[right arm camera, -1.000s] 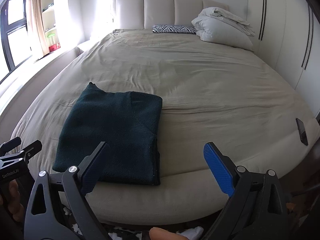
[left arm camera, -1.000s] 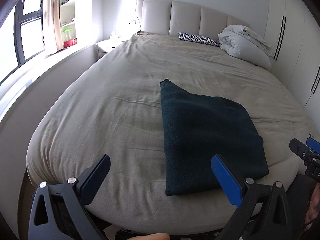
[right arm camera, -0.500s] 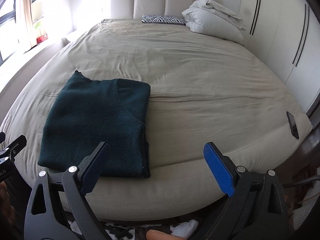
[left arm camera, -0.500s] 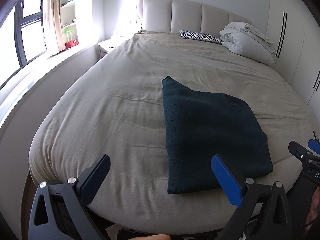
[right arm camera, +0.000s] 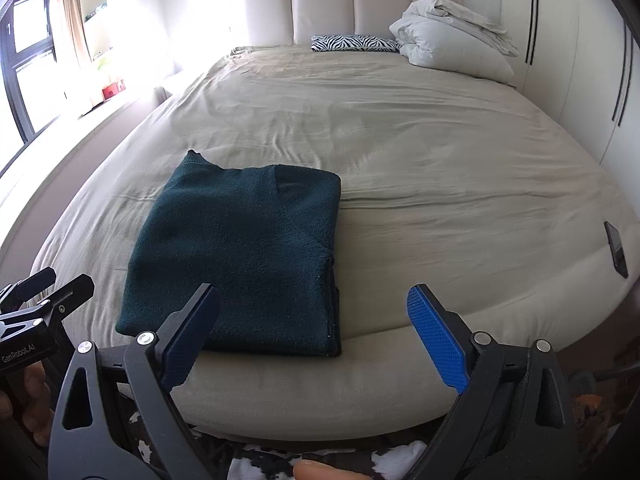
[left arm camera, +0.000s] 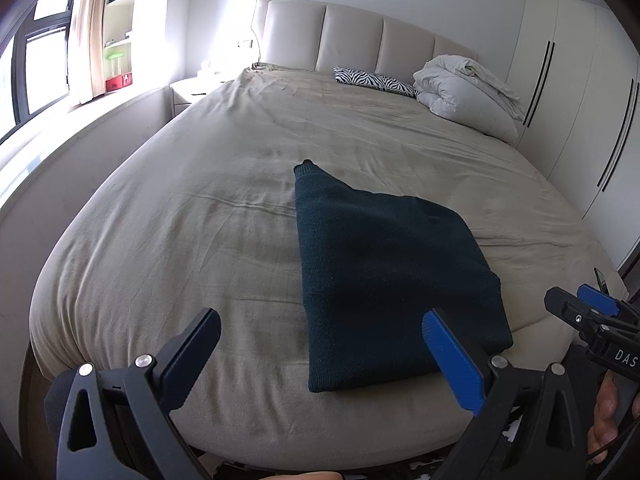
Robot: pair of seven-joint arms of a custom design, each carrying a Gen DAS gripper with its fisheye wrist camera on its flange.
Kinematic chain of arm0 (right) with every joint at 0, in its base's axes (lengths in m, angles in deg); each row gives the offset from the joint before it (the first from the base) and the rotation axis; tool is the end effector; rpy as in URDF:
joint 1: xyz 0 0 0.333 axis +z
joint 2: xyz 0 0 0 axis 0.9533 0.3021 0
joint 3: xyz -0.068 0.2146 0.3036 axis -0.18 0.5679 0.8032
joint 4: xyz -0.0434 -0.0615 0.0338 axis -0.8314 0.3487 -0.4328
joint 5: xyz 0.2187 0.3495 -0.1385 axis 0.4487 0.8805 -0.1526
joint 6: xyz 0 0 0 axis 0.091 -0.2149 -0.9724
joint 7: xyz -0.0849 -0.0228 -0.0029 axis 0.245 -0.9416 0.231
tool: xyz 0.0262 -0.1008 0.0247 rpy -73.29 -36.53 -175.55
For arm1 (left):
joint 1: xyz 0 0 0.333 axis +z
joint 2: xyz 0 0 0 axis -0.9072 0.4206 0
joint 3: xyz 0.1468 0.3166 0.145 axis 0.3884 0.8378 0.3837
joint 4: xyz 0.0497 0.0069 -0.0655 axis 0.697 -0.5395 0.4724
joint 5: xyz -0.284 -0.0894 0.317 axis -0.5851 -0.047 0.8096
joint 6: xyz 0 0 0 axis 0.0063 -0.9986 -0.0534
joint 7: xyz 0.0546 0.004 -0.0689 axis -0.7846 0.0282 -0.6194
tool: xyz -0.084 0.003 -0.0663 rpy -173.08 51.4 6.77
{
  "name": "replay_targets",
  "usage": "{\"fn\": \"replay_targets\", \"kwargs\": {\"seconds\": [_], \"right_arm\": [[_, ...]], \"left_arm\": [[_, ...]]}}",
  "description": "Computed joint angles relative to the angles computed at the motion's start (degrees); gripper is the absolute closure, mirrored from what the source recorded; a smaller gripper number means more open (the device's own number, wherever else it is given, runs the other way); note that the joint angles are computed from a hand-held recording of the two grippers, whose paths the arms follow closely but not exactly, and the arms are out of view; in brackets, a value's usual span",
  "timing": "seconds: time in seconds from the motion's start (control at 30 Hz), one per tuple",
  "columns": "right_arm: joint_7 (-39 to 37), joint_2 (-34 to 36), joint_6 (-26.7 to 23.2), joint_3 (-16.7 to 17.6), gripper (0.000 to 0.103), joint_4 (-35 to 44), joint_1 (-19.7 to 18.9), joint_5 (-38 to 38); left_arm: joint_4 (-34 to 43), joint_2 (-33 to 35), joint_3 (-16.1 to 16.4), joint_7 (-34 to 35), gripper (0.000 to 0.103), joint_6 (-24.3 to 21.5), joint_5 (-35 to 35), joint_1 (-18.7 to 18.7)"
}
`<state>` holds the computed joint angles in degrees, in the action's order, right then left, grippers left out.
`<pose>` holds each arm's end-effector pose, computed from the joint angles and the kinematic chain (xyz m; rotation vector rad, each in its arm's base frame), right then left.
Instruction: Fold small clothes
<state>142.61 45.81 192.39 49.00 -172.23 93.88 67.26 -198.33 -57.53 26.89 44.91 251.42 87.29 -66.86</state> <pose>0.6491 0.2882 0.6146 -1.9635 1.4898 -0.5349 0.6837 -0.0906 0.5205 -2.0160 1.4911 -0.7927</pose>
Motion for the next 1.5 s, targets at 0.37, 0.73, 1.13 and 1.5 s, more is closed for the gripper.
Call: {"fn": "replay_targets", "kwargs": {"seconds": [0.37, 0.73, 1.13, 1.5], "right_arm": [[-3.6, 0.1, -0.3, 0.7, 0.007, 0.1, -0.8, 6.9], [-3.1, 0.2, -0.3, 0.6, 0.007, 0.2, -0.7, 6.4], [-2.7, 0.4, -0.6, 0.4, 0.007, 0.4, -0.7, 6.4], [-2.7, 0.4, -0.5, 0.5, 0.007, 0.4, -0.7, 6.3]], "left_arm": [[-0.4, -0.1, -0.4, 2.2, 0.0, 0.3, -3.4, 1.1], [-0.4, -0.1, -0.3, 3.3, 0.0, 0.3, -4.1, 1.1], [-0.3, 0.1, 0.0, 1.9, 0.0, -0.1, -2.9, 0.7], [-0.4, 0.0, -0.1, 1.6, 0.0, -0.2, -2.5, 0.7]]}}
